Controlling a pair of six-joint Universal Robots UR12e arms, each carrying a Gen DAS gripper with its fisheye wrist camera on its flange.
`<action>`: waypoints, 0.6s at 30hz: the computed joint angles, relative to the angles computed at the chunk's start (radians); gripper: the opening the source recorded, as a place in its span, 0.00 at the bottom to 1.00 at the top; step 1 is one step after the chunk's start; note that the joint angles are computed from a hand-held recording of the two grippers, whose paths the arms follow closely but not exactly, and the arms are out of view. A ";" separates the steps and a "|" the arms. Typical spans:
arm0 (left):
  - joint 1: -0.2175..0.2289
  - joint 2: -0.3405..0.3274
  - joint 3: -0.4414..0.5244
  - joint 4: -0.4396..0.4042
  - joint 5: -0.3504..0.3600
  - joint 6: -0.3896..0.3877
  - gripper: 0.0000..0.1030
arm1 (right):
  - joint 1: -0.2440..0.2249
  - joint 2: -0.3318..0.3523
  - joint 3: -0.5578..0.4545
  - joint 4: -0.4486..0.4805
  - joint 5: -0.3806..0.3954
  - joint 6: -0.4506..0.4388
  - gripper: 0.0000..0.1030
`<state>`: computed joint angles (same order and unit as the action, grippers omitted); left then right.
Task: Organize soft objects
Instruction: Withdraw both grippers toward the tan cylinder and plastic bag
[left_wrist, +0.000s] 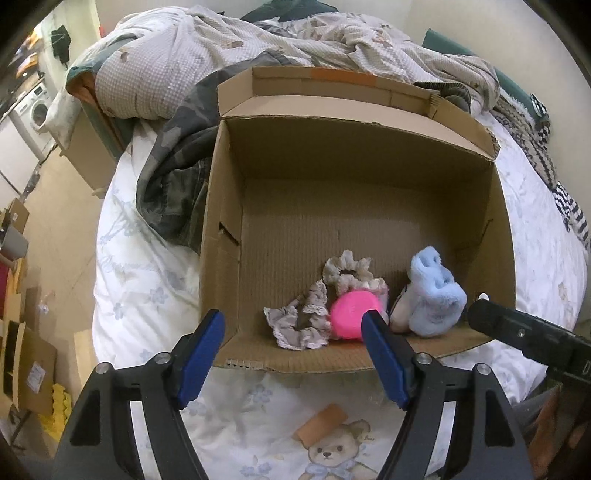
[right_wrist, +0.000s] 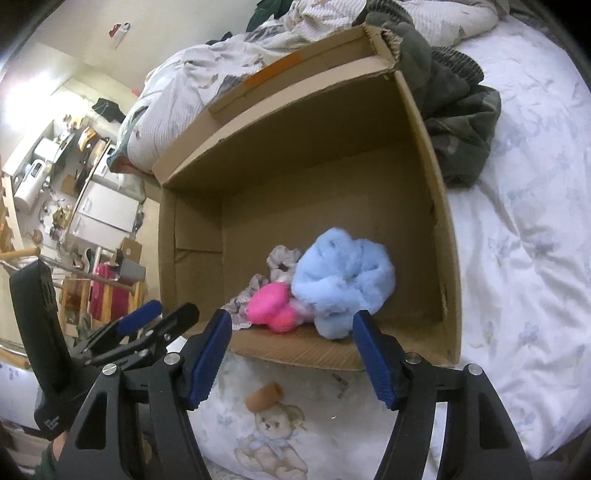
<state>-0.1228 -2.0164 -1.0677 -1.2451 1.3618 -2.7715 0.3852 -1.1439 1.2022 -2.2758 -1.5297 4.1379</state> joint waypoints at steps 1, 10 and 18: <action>0.001 0.001 -0.002 0.002 0.001 0.002 0.72 | 0.000 -0.001 0.002 0.002 -0.002 0.005 0.70; 0.006 0.027 -0.046 0.056 0.022 0.047 0.72 | 0.005 -0.009 0.002 0.037 -0.031 0.002 0.70; 0.023 0.045 -0.067 0.059 0.027 0.043 0.72 | 0.012 -0.017 0.009 0.049 -0.043 0.013 0.70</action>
<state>-0.1001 -1.9712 -1.1352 -1.1858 1.3884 -2.7285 0.3969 -1.1607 1.2112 -2.2264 -1.5732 4.1508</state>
